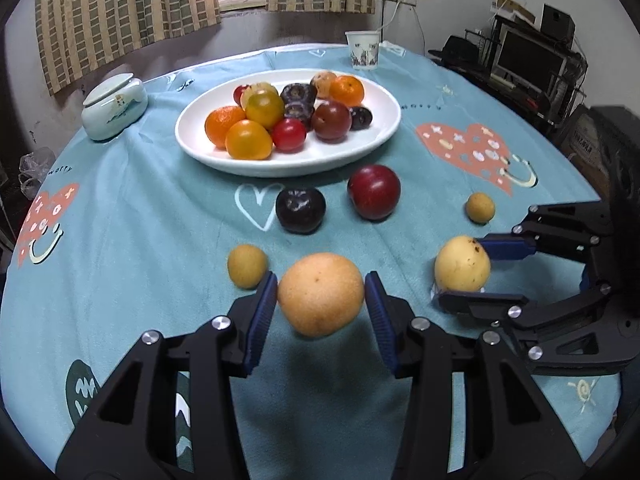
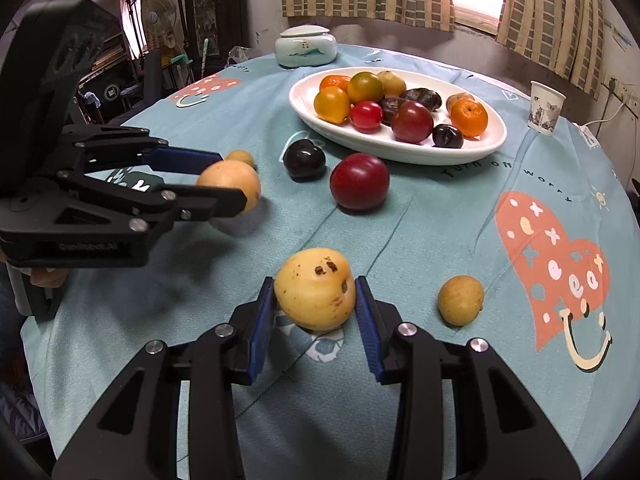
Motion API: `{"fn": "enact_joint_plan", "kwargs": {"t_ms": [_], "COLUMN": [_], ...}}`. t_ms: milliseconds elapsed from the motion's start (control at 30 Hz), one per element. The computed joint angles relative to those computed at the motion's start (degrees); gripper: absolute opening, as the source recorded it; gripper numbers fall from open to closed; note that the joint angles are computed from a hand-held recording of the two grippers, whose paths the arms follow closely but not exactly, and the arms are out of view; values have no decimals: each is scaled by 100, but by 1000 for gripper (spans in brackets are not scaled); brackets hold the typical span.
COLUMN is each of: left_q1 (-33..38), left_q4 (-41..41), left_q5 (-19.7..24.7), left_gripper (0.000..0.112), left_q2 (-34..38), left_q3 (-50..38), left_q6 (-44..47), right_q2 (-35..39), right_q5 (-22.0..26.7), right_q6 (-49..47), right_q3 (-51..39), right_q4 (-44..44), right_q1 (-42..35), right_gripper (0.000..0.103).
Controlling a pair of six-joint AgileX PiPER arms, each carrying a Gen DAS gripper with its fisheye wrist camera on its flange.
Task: Organize fruits
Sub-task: 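Carry the pear and tan fruit onto the white plate and open both tools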
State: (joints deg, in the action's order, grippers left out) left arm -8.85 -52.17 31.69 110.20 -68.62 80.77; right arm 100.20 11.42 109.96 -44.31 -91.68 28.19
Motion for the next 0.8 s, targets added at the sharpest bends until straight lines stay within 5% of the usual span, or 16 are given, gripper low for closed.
{"fn": "enact_joint_plan", "kwargs": {"t_ms": [567,667,800], "left_q1": [16,60,-105], "left_q4": [-228,242,892], "left_q5": [-99,282,473], "left_gripper": [46,46,46], "left_q2": [-80,44,300], "left_q3": [145,-315,-1279], "left_q6": [306,-465,-1621], "right_q2": [69,-94,-216], "right_q5": [-33,-124,359], "right_q6": [26,453,-581], "right_q3": [-65,-66,-502], "right_q4": [5,-404,614], "right_q1": [-10,-109,-342], "right_gripper": [40,40,40]}}
